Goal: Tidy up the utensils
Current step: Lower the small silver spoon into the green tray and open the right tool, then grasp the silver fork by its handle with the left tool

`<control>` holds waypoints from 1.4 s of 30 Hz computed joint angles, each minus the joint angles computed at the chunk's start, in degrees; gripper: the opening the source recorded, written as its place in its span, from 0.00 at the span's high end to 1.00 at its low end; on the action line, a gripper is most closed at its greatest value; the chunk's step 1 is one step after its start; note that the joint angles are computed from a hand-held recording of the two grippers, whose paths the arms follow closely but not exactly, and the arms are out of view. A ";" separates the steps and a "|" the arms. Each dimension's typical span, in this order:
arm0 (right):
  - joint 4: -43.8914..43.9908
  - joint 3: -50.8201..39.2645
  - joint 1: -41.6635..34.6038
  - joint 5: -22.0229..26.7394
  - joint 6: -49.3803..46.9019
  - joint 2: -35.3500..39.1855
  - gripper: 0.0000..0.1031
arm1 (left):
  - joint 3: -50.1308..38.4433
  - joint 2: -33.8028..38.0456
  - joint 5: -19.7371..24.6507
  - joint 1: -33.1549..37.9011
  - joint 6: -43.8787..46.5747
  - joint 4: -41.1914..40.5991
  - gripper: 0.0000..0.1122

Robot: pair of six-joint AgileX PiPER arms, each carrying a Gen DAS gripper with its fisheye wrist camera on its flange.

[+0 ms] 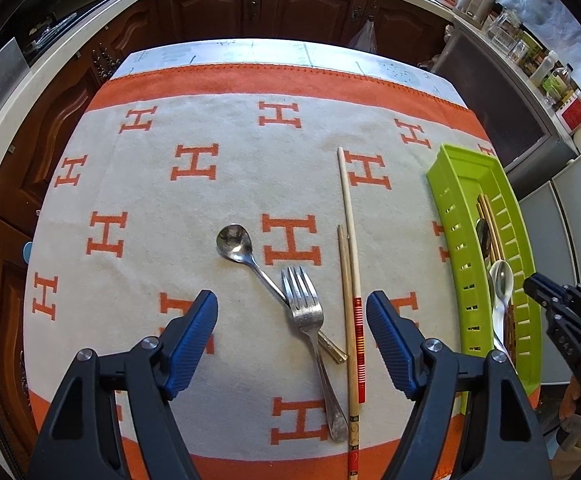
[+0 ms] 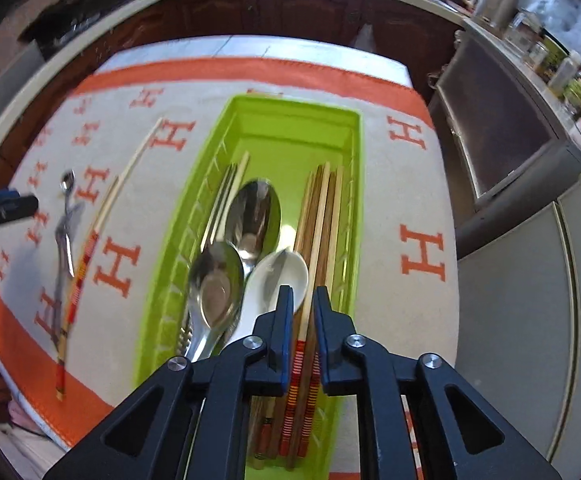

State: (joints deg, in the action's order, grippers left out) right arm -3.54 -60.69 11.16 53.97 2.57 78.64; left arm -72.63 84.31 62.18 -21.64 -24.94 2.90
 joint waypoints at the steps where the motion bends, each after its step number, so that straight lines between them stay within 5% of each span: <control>1: 1.62 -0.60 -1.02 0.11 -0.69 -0.63 0.88 | -0.47 0.20 0.20 0.35 0.20 0.03 0.36; 7: 17.36 -3.39 -9.14 3.40 -9.56 -3.38 0.88 | -3.22 1.88 1.26 3.95 4.43 -4.67 0.47; 13: 25.71 -4.64 -6.17 5.11 -10.61 -3.23 0.88 | -1.29 1.13 1.41 4.40 6.20 -7.50 0.52; 18: 22.95 -3.51 6.59 0.16 -1.95 -1.53 0.88 | 4.15 -1.30 0.01 3.80 5.46 -8.75 0.52; 24: 23.20 -0.82 12.51 -2.76 0.92 -0.71 0.88 | 12.67 -4.75 -4.21 5.73 8.84 -13.87 0.52; 34: 24.33 1.89 12.81 -4.27 -0.15 -0.53 0.88 | 20.03 -4.85 -13.18 12.41 19.99 -27.58 0.53; 42: 24.83 3.66 12.27 -5.66 -0.38 0.15 0.88 | 20.88 -4.01 -18.70 11.73 19.59 -29.07 0.57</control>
